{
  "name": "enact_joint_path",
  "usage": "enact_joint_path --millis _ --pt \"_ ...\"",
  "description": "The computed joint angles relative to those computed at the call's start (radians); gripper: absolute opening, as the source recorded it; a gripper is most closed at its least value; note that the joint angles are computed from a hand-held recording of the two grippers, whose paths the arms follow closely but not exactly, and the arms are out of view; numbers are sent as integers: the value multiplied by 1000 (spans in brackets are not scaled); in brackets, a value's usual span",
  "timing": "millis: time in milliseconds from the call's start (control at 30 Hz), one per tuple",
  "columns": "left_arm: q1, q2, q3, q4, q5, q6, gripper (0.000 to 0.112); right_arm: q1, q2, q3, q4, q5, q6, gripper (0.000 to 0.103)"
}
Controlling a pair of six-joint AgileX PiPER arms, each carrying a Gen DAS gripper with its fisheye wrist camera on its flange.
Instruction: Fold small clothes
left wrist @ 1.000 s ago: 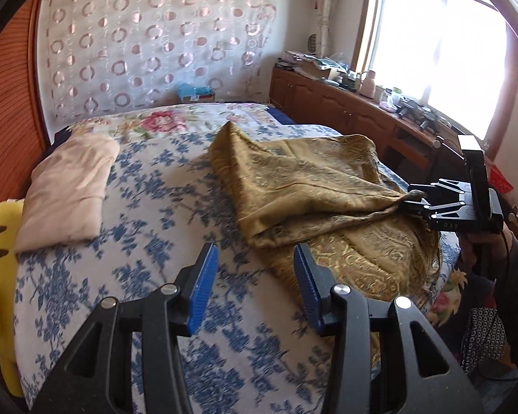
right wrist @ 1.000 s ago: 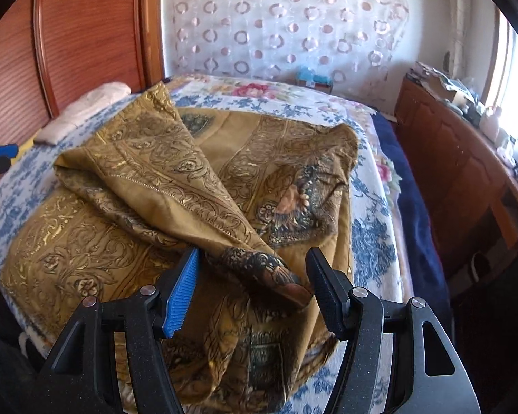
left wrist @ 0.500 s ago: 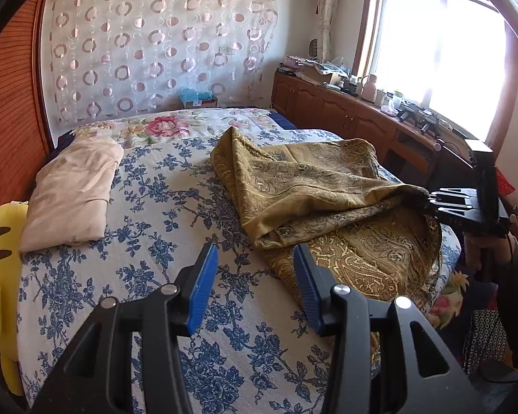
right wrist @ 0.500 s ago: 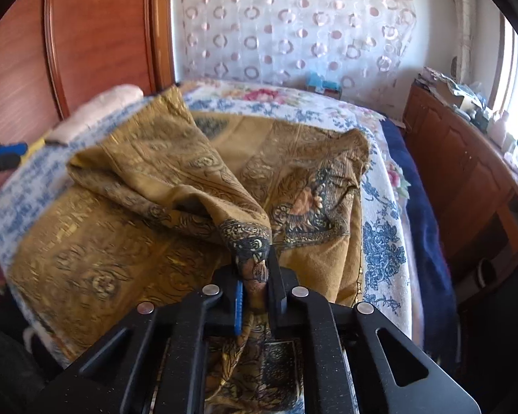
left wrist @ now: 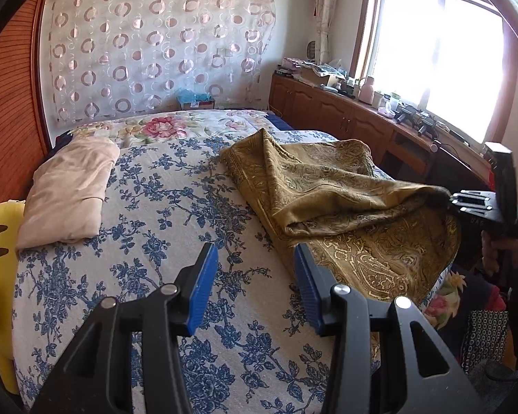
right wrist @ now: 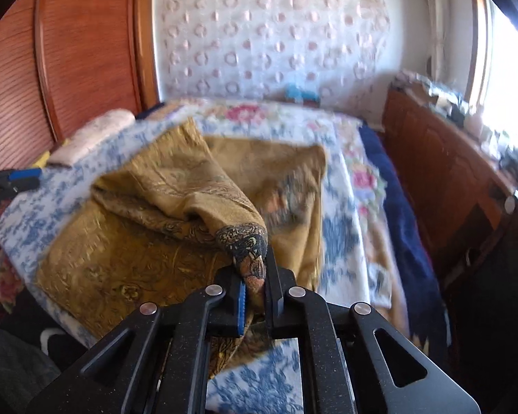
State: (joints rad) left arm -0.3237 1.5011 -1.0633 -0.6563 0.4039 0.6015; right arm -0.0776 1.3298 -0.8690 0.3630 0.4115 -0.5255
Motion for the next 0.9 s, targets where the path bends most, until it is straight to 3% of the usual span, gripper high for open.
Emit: enact_joint_path --millis 133,167,200,300,433,600,767,900 --pt "-3 -1 0 13 -1 -15 44 35 22 12 -198 -33 191 27" --pt "-4 -1 -2 16 0 -18 44 32 16 16 -200 -42 198 39" --pt "-4 -1 -1 17 -1 -17 44 18 5 18 -163 -47 171 47" --pt "-5 -3 -1 11 -3 -12 44 -11 -15 3 9 -40 16 57" --pt "-15 -6 -4 32 -4 -31 44 67 7 -52 -33 -44 45 58" --pt "-23 -8 -7 50 -3 -51 44 218 128 -160 -130 -47 100 62" --pt "-21 -10 -9 65 5 -62 44 296 297 -288 -96 7 37 62" --pt "-19 -10 -9 60 6 -58 44 336 355 -321 -125 21 6 62"
